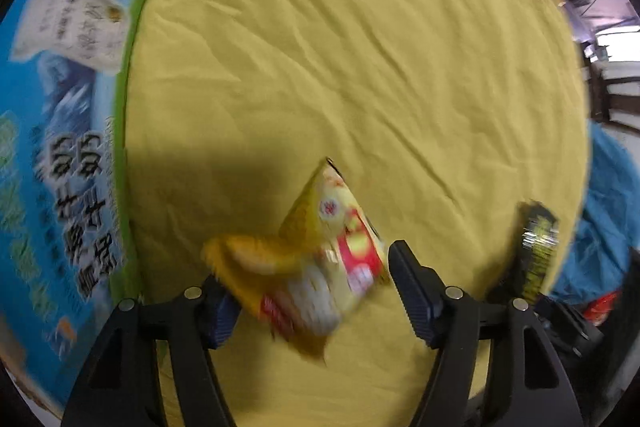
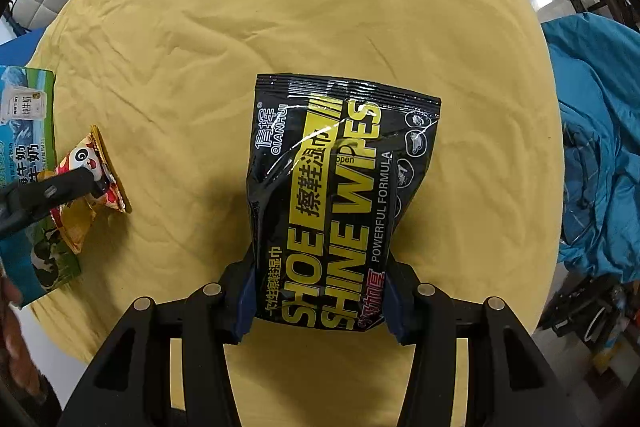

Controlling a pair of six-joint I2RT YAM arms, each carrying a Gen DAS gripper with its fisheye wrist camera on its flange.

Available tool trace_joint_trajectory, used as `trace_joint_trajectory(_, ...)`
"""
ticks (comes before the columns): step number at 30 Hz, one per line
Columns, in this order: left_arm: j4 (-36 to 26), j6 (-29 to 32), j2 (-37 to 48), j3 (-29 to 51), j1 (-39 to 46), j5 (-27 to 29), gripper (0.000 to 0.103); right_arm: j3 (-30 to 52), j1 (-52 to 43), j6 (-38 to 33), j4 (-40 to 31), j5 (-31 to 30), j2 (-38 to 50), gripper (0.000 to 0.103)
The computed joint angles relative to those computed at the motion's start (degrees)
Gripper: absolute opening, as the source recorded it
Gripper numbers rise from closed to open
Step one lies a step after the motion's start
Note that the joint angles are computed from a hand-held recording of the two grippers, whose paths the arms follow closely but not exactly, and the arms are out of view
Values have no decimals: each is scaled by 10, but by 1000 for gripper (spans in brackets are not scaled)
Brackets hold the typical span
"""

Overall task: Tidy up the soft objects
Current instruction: 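Carry both packs into the box and open both tools to release them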

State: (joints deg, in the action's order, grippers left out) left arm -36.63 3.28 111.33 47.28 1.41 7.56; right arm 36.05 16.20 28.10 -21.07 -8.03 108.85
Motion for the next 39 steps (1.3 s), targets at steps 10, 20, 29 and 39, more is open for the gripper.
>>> trace_joint_trajectory(10, 33, 33, -108, -59, -28, -49, 51, 4, 28, 25, 12, 21, 4, 53)
trace_joint_trajectory(20, -83, 97, -381, -97, 0, -56, 51, -7, 156, 151, -64, 37, -165, 53)
trace_joint_trajectory(29, -255, 252, -506, -17, 182, 42, 51, 102, 293, 259, -200, 73, -272, 53)
trace_joint_trajectory(39, -399, 534, -347, 215, 482, 135, 51, 332, 441, 369, -272, 120, -174, 53)
